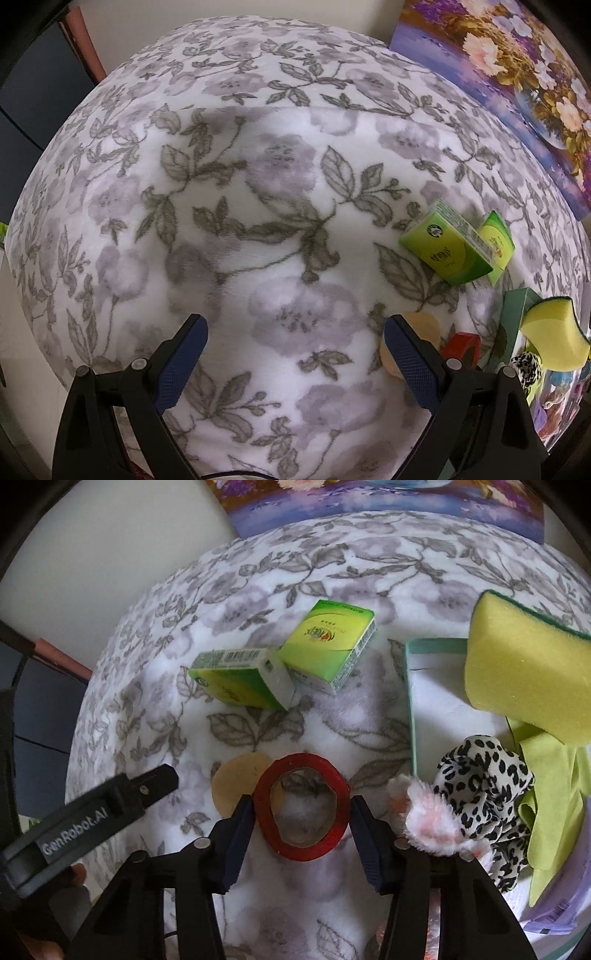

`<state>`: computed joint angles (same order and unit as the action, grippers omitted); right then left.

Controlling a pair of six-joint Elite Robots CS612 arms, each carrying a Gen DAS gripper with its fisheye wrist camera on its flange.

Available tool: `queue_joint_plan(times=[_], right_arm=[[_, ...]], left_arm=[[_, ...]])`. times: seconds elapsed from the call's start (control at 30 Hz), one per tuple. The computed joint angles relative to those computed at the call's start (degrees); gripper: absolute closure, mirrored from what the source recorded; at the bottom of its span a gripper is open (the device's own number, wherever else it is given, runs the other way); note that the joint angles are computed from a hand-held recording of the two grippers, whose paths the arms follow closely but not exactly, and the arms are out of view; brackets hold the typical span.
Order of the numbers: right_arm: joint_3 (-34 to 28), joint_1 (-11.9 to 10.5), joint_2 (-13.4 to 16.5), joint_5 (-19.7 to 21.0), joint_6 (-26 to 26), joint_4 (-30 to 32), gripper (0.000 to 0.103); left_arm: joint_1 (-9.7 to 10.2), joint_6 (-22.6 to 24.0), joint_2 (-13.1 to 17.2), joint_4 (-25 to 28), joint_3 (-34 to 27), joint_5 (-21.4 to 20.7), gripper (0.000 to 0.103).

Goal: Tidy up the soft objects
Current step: 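Grasp the red tape roll with the right tool while the left tool grasps the beige puff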

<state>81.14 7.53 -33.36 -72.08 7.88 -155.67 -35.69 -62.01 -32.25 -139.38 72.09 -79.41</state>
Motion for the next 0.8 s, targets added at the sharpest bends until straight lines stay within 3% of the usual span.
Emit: queue_joint_plan(times=[0.3, 0.47, 0.57, 0.8], right_arm=[[1.27, -0.51, -1.23, -0.47, 0.42, -1.33, 0.049], [1.81, -0.47, -1.93, -2.87, -1.41, -0.31, 0.049], [2.20, -0.85, -2.11, -1.55, -1.46, -0.37, 0.049], [2.22, -0.74, -2.16, -1.60, -2.45, -0.18, 0.049]], left_arm=[[-0.49, 1.02, 1.21, -3.93, -1.35, -3.36, 0.006], [-0.34, 0.76, 2.56, -5.57, -2.59, -7.04, 0.006], [-0.17, 1.38, 3.19, -5.78, -3.22, -8.04, 0.007], [-0.44, 3.57, 4.42, -5.70, -5.06, -8.73, 0.019]])
